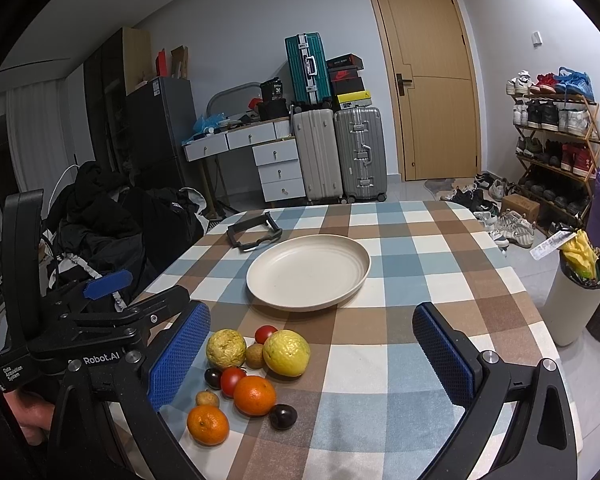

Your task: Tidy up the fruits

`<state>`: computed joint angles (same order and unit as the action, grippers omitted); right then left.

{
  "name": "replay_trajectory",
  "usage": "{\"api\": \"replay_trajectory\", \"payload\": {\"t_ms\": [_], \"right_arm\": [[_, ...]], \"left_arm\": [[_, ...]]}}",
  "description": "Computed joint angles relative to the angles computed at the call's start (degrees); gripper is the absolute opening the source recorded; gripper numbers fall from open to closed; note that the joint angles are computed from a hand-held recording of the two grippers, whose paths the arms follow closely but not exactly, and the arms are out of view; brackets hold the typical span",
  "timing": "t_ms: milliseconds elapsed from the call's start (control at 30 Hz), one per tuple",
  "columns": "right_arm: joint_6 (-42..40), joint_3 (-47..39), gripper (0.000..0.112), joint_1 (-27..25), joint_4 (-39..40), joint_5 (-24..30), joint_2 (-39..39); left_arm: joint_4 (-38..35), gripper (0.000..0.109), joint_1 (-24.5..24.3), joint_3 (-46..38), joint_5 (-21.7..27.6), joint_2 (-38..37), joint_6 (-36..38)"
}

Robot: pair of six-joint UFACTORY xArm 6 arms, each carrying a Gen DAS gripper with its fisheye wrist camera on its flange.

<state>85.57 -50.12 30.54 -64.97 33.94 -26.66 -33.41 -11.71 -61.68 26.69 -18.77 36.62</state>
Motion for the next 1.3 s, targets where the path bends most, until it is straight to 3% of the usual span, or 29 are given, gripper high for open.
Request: {"api": "replay_trajectory", "payload": {"t_ms": [467,1133,1300], "right_arm": [[0.10,0.27,0.103,-0.07,0.47,-0.32,0.20],[-0.39,0.89,0.103,-5.41,2.99,-6.65,3.40],[-1.14,0.80,0.103,-6.92,3.87,-8.50,4.82]], "left_arm": [[-2.06,0.103,-0.27,1.60,0.97,0.18,1.76],[-11.56,0.102,5.64,-11.85,20.85,16.02,6.31],[-13.67,0.096,6.45,-15.60,25.77,20.05,6.30]]}}
